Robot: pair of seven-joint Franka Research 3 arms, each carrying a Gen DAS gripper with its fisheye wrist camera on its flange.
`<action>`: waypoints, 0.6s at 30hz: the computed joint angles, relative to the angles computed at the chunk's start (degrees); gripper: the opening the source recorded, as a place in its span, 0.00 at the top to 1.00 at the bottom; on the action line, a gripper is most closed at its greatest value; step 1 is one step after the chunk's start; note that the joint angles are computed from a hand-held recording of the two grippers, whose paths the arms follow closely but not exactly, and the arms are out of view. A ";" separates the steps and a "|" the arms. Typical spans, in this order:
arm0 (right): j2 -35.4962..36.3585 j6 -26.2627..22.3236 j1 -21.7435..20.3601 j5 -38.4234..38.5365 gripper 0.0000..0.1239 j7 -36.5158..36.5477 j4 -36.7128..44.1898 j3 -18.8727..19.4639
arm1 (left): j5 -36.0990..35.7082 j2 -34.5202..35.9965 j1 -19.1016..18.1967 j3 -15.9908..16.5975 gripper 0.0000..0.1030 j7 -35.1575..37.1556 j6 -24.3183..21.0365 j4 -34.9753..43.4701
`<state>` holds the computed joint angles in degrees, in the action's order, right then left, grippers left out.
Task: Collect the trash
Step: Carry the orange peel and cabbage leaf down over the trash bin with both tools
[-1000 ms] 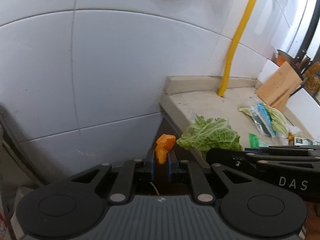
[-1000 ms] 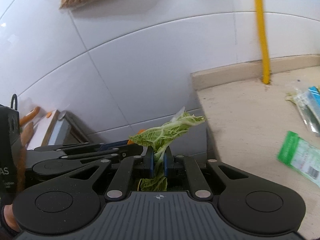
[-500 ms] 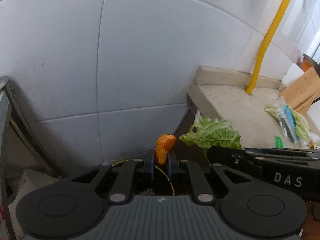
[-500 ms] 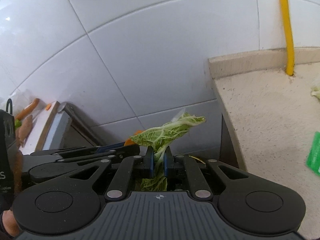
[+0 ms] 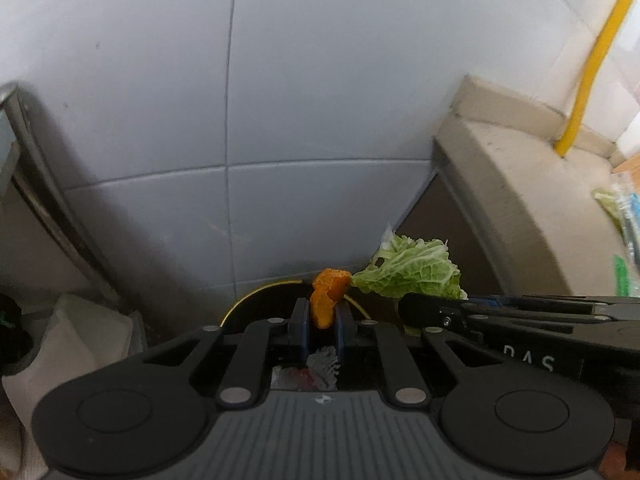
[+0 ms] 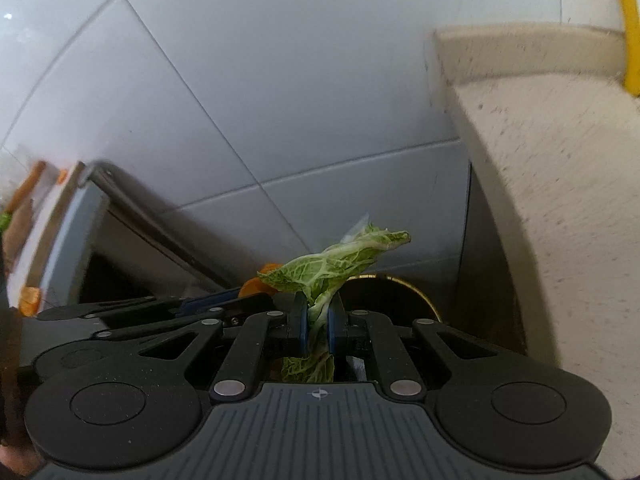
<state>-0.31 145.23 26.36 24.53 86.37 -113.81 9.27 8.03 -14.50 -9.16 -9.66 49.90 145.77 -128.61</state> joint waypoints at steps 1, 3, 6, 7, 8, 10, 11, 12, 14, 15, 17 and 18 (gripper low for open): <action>0.46 -0.34 0.00 -0.18 0.90 0.09 0.28 -0.02 | 0.13 0.28 0.09 -0.09 0.92 -0.33 -0.32 0.11; 1.58 -1.21 -0.05 -0.33 0.90 0.24 0.94 -0.07 | 0.54 0.89 0.25 -0.29 0.92 -1.07 -0.89 0.31; 3.09 -2.56 -0.12 -0.59 0.89 0.23 1.91 -0.11 | 0.69 2.03 0.30 -0.38 0.92 -1.76 -1.65 0.76; 3.54 -2.83 -0.13 -0.80 0.89 0.24 2.14 -0.11 | 0.73 2.42 0.31 -0.40 0.92 -1.95 -2.00 0.95; 3.84 -2.98 -0.17 -0.85 0.89 0.22 2.27 -0.12 | 0.92 2.79 0.37 -0.48 0.92 -2.35 -2.36 1.09; 4.75 -3.28 -0.25 -1.16 0.89 0.43 2.79 -0.20 | 0.94 3.44 0.37 -0.53 0.91 -2.92 -2.95 1.33; 5.13 -3.46 -0.29 -1.36 0.89 0.64 2.98 -0.24 | 0.71 3.68 0.30 -0.47 0.91 -2.91 -3.16 1.38; 5.59 -4.00 -0.39 -1.35 0.88 0.49 3.35 -0.27 | 0.59 4.00 0.27 -0.48 0.91 -3.03 -3.46 1.51; 6.22 -4.82 -0.61 -1.02 0.85 0.25 3.79 -0.33 | 1.14 4.37 0.33 -0.69 0.91 -3.83 -4.05 1.66; 6.68 -5.27 -0.63 -1.28 0.84 0.34 4.20 -0.35 | 1.47 4.57 0.36 -0.77 0.91 -4.13 -4.38 1.76; 7.37 -6.29 -0.69 -1.48 0.82 0.27 4.81 -0.35 | 1.59 4.80 0.31 -0.72 0.88 -4.06 -4.77 1.92; 7.55 -6.44 -0.65 -1.72 0.80 0.51 4.94 -0.36 | 1.97 4.82 0.35 -0.81 0.87 -4.38 -5.04 1.97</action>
<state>7.24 138.79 25.72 22.81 86.88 -108.86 8.91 9.99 -9.68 -8.82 -10.47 45.53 140.73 -126.64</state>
